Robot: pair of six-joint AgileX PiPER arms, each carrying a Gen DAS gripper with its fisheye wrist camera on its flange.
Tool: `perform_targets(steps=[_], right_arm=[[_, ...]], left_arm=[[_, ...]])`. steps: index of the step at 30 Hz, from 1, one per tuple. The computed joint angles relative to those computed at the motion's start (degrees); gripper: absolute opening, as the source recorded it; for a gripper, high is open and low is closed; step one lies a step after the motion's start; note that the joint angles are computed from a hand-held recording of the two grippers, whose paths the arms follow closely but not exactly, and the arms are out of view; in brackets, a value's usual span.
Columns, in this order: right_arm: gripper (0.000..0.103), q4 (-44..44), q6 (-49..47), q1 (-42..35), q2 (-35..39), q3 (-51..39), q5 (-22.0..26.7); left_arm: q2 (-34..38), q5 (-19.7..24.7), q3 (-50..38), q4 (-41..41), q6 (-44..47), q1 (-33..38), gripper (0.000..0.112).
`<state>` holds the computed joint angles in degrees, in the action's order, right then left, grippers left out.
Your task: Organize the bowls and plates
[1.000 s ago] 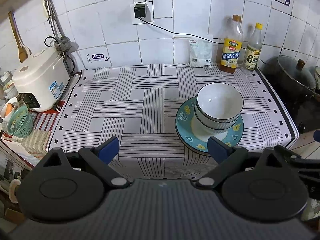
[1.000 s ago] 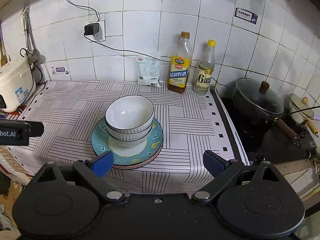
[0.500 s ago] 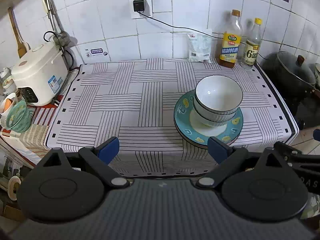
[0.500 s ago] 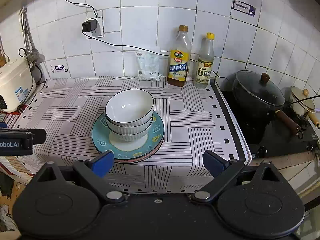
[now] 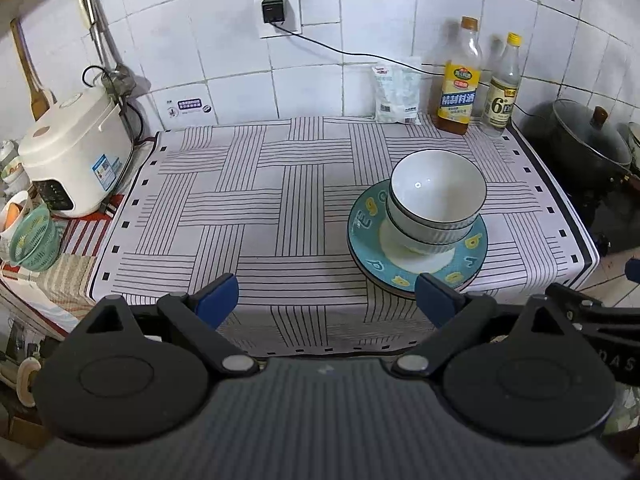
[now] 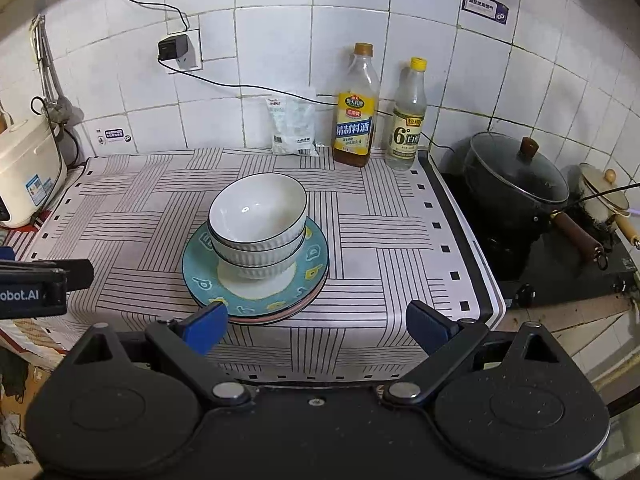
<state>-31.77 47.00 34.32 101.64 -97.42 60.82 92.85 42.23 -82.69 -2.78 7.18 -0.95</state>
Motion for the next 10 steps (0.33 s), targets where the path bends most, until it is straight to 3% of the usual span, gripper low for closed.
perform_targets(steps=[10], right_arm=[[0.098, 0.20, 0.27, 0.65, 0.54, -0.72, 0.72]], left_arm=[[0.20, 0.55, -0.47, -0.30, 0.92, 0.49, 0.096]])
